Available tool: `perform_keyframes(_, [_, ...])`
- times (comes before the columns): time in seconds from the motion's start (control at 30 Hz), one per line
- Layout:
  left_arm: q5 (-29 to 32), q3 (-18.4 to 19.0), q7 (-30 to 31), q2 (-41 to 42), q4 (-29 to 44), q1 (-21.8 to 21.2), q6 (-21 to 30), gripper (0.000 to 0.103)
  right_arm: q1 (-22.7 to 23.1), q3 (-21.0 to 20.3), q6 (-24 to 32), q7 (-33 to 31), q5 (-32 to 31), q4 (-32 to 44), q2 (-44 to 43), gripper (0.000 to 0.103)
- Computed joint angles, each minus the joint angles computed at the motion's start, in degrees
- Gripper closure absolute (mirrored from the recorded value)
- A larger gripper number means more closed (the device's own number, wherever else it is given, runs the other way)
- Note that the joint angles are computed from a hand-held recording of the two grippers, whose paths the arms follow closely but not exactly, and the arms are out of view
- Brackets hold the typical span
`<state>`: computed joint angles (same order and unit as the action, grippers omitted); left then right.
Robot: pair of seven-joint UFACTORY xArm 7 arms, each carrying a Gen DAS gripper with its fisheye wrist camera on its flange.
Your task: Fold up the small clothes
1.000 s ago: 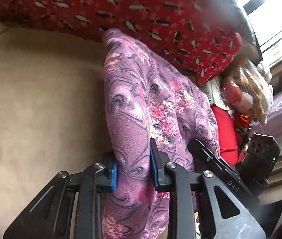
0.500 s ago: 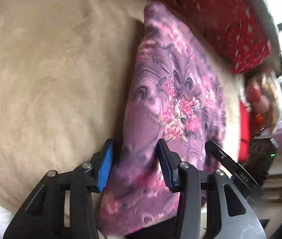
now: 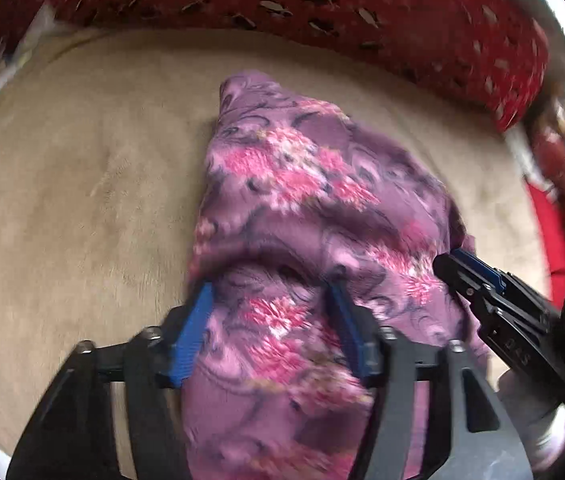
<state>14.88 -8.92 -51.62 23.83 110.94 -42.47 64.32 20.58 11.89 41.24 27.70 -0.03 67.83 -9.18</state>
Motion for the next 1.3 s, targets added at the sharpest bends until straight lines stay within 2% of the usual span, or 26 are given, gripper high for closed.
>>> perform_keyframes(0.03, [1.13, 0.24, 0.47, 0.41, 0.95, -0.49, 1.07, 0.033, 1.57, -2.07, 0.08, -0.46, 0.92, -0.64, 0.71, 0.074])
perform_keyframes(0.1, [-0.79, -0.34, 2.39, 0.02, 1.74, 0.36, 2.26, 0.034, 0.05, -1.84, -3.24, -3.09, 5.67, -2.58, -0.61, 0.080])
perform_keyframes(0.13, [-2.38, -0.64, 2.70, -1.19, 0.59, 1.17, 1.73, 0.034, -0.16, -1.95, -1.83, -2.76, 6.29, -1.85, -0.95, 0.081])
perform_keyframes(0.2, [-4.82, -1.33, 2.44, -6.59, -6.27, 2.76, -2.46, 0.034, 0.40, -2.79, -1.10, -5.33, 10.20, -2.49, -3.61, 0.075])
perform_keyframes(0.27, [-3.55, -1.96, 0.73, -10.93, -12.12, 2.78, -4.46, 0.034, 2.88, -4.51, -2.28, -11.99, 18.37, -5.35, -7.50, 0.074])
perform_keyframes(0.33, [-2.57, -3.09, -1.28, -12.35, -15.36, 2.69, -3.74, 0.033, 3.49, -3.96, -2.40, -13.81, 19.72, -8.02, -10.54, 0.059])
perform_keyframes(0.37, [-3.25, -3.80, -1.35, -12.07, -16.35, 2.82, -3.43, 0.033, 2.92, -2.75, -1.45, -12.74, 17.87, -9.02, -11.01, 0.060])
perform_keyframes(0.43, [-2.41, -4.34, -2.88, -11.74, -17.14, 2.43, -3.36, 0.030, 0.39, 0.75, 3.91, -8.40, 11.50, -8.94, -8.79, 0.058])
perform_keyframes(0.5, [-2.35, -4.77, -3.86, -12.56, -16.40, 2.30, -2.17, 0.031, 0.86, 0.59, 3.47, -5.32, 10.66, -9.52, -9.81, 0.058])
perform_keyframes(0.53, [-2.12, -5.01, -4.03, -13.40, -16.67, 2.22, -1.96, 0.031, 0.39, 1.15, 5.43, -2.42, 9.99, -8.25, -10.21, 0.055])
perform_keyframes(0.67, [0.22, -6.36, -5.13, -14.35, -17.61, 1.05, 0.21, 0.028, 2.66, 1.15, 7.59, -3.86, 9.77, -9.51, -14.60, 0.052])
perform_keyframes(0.7, [0.25, -6.54, -5.25, -13.74, -17.80, 0.83, 0.82, 0.024, 2.47, 1.90, 9.07, -3.23, 8.35, -10.02, -15.10, 0.047])
perform_keyframes(0.73, [0.10, -6.66, -5.61, -12.87, -17.84, 0.54, 1.72, 0.016, 1.68, 3.69, 12.55, -1.36, 5.09, -10.16, -14.86, 0.033])
perform_keyframes(0.77, [-0.05, -6.60, -6.07, -12.47, -17.77, 0.32, 2.49, 0.013, 1.52, 4.25, 13.87, -0.27, 3.85, -10.37, -14.50, 0.025])
perform_keyframes(0.87, [0.38, -6.59, -7.10, -13.17, -18.76, -0.10, 2.53, 0.010, 1.92, 5.52, 15.09, 4.02, 2.28, -12.26, -16.58, 0.023])
perform_keyframes(0.93, [0.52, -6.66, -7.28, -13.22, -18.95, -0.25, 2.86, 0.007, 2.23, 6.77, 18.00, 5.51, 0.04, -11.29, -16.77, 0.017])
perform_keyframes(1.0, [0.10, -6.76, -8.76, -14.85, -21.52, -0.20, 2.02, 0.002, 2.46, 7.66, 20.51, 7.19, -1.74, -11.56, -17.24, 0.011])
perform_keyframes(1.13, [-1.30, -7.34, -9.89, -18.14, -27.24, 1.05, -1.49, 0.000, 3.31, 7.61, 19.11, 12.11, -0.34, -15.30, -20.44, 0.002])
perform_keyframes(1.3, [-2.21, -8.02, -9.46, -19.67, -30.22, 2.50, -4.32, 0.000, 2.78, 8.82, 20.33, 16.76, -2.03, -14.67, -19.64, 0.000])
